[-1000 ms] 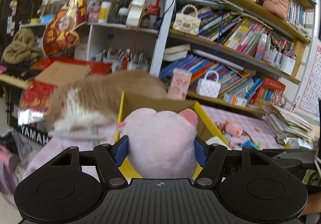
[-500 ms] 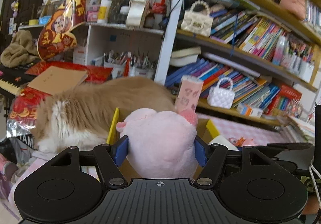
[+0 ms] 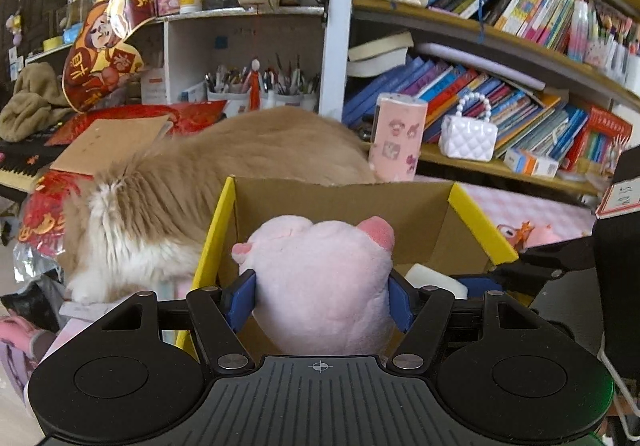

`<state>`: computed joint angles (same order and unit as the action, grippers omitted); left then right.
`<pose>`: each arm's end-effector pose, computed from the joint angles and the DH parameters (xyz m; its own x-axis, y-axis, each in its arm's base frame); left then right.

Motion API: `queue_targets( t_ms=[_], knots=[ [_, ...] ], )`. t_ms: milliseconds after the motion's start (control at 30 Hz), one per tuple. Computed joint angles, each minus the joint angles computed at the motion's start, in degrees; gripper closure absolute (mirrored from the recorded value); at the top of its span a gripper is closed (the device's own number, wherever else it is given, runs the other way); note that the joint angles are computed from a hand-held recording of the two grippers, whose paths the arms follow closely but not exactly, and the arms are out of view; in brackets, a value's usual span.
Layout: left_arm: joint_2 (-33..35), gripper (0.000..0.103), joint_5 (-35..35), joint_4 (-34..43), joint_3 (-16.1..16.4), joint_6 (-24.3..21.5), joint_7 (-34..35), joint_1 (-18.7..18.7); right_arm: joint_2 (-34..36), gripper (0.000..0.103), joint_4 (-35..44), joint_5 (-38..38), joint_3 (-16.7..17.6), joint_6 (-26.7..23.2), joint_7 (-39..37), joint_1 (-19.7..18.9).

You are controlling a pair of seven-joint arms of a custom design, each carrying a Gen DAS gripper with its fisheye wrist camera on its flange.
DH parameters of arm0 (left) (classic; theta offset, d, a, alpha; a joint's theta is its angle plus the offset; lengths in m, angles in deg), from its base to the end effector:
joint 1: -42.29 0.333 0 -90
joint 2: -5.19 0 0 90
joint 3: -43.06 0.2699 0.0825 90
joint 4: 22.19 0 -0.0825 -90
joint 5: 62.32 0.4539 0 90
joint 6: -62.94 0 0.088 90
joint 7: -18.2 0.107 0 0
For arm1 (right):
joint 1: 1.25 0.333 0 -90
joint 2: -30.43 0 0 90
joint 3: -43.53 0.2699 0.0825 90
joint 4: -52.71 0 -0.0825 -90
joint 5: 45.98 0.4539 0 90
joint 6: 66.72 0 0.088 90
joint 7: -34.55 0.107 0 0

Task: Organize objects
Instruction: 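Open the left gripper to drop the plush ball while the right drops the cube into the box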

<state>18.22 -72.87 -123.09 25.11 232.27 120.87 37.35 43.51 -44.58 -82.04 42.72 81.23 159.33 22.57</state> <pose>0.6793 -0.2560 0.4859 -0.4275 -0.9023 0.0549 -0.5196 0.1955 -0.8318 0.6671 0.2954 0.4622 0.1394 -0.9708 0.1952 -0.6831 -0.2370 -0.6908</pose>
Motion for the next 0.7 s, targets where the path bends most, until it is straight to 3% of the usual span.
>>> queue_targets(
  t_ms=[333,433,533,700],
  knots=[
    [3.3,0.032,8.3,4.0,3.0,-3.8,-5.9,-2.2,3.1,0.068,4.2,4.5,-0.3,-1.6,-6.6,0.1],
    [3.1,0.032,9.0,3.5,2.7,-2.4,-6.0,-1.8,2.6,0.064,3.4,3.0,-1.1,-0.9,-4.2,0.7],
    [2.8,0.028,8.9,3.2,2.0,-0.6,-5.4,-1.1,1.5,0.052,1.6,-1.6,-2.1,2.2,0.5,1.5],
    [0.2,0.026,5.5,0.3,-0.3,3.9,-3.2,1.1,-0.5,0.052,0.4,-6.8,-2.4,3.4,7.1,1.8]
  ],
)
